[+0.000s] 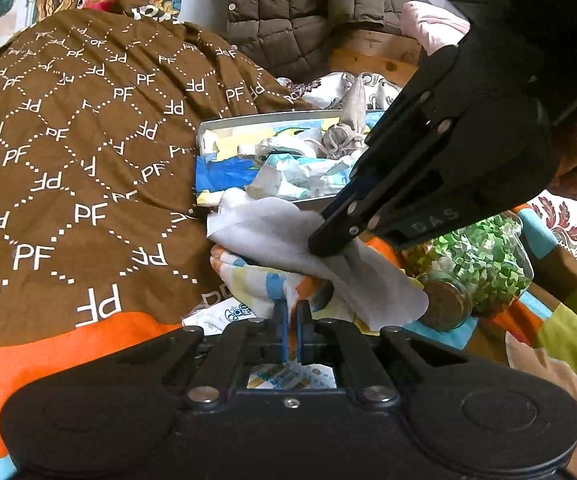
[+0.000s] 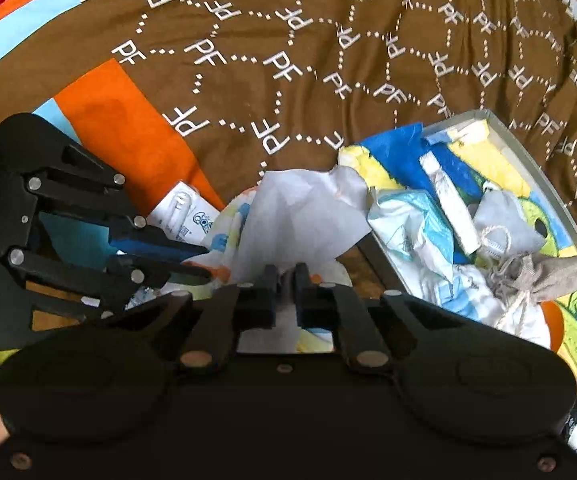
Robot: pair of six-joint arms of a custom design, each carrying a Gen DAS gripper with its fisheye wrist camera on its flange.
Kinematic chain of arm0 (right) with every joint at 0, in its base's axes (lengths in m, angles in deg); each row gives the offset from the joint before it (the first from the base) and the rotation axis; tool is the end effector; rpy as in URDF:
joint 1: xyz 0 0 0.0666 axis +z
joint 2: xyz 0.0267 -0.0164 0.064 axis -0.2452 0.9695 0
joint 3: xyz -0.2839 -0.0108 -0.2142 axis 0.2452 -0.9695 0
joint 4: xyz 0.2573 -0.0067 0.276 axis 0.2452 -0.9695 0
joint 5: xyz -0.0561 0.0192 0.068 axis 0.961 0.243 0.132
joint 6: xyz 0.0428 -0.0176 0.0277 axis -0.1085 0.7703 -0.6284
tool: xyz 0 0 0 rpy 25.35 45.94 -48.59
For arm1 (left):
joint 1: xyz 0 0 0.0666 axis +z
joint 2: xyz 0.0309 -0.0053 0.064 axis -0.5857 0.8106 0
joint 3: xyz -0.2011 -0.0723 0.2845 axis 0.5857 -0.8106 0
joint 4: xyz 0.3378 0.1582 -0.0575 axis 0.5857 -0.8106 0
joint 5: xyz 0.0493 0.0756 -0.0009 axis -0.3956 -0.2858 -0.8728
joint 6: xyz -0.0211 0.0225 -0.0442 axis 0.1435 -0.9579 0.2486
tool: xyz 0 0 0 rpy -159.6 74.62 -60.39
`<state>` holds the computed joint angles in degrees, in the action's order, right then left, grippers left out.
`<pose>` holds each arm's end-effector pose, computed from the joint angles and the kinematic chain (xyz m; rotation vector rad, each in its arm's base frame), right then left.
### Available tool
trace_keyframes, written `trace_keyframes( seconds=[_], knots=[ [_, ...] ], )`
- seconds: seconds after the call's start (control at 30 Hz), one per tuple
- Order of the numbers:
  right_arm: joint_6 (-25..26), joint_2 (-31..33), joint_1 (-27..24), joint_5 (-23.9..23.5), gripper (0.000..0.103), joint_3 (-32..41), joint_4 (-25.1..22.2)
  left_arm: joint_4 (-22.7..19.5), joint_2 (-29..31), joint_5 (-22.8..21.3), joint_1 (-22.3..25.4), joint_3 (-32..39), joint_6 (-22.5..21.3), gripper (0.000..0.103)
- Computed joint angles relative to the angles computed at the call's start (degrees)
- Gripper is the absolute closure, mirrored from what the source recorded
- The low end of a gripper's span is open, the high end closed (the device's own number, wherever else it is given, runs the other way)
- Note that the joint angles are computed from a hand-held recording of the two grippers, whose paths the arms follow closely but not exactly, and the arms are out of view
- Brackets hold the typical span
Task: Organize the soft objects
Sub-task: 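Grasp the striped towel with the left tool while the right tool grasps the white sock, then carry the striped towel and white sock over the dinosaur tray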
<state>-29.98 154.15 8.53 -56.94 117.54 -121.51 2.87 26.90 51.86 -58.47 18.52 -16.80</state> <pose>0.5481 0.2332 0.4230 -1.5319 2.1215 -0.0060 0.3814 -0.1543 0.3046 0.0820 2.1782 -0.2263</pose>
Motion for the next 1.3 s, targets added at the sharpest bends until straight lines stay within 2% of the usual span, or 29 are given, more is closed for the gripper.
trace_keyframes(
  seconds=[0.1,0.3,0.6,0.83,0.97,1.23,1.3],
  knots=[
    [1.4,-2.6,-0.1,-0.1,0.103,-3.4,3.0,0.1,-0.8,-1.2,-0.4,-0.2,0.0,0.101],
    [4.4,-7.6,-0.7,-0.9,0.103,-7.3,6.2,0.1,-2.7,-3.5,-1.5,0.2,-0.5,0.101],
    [3.4,-7.9,-2.5,-3.9,0.103,-0.3,6.5,1.1,-3.4,-7.2,-1.9,2.6,-1.8,0.102],
    [-2.1,-4.2,-4.5,-6.5,0.103,7.3,7.3,4.0,-1.2,-9.7,-1.0,6.2,-1.9,0.102],
    [-4.9,-3.0,-6.2,-8.0,0.103,7.8,11.8,6.8,0.9,-12.7,-0.7,8.8,-1.1,0.102],
    [-12.7,1.4,-12.2,-8.2,0.103,11.0,19.7,9.3,11.2,-16.0,-0.7,20.7,0.5,0.102],
    [-13.5,3.2,-14.0,-8.4,0.103,13.2,19.5,9.4,14.1,-16.7,-1.4,24.0,1.2,0.102]
  ],
)
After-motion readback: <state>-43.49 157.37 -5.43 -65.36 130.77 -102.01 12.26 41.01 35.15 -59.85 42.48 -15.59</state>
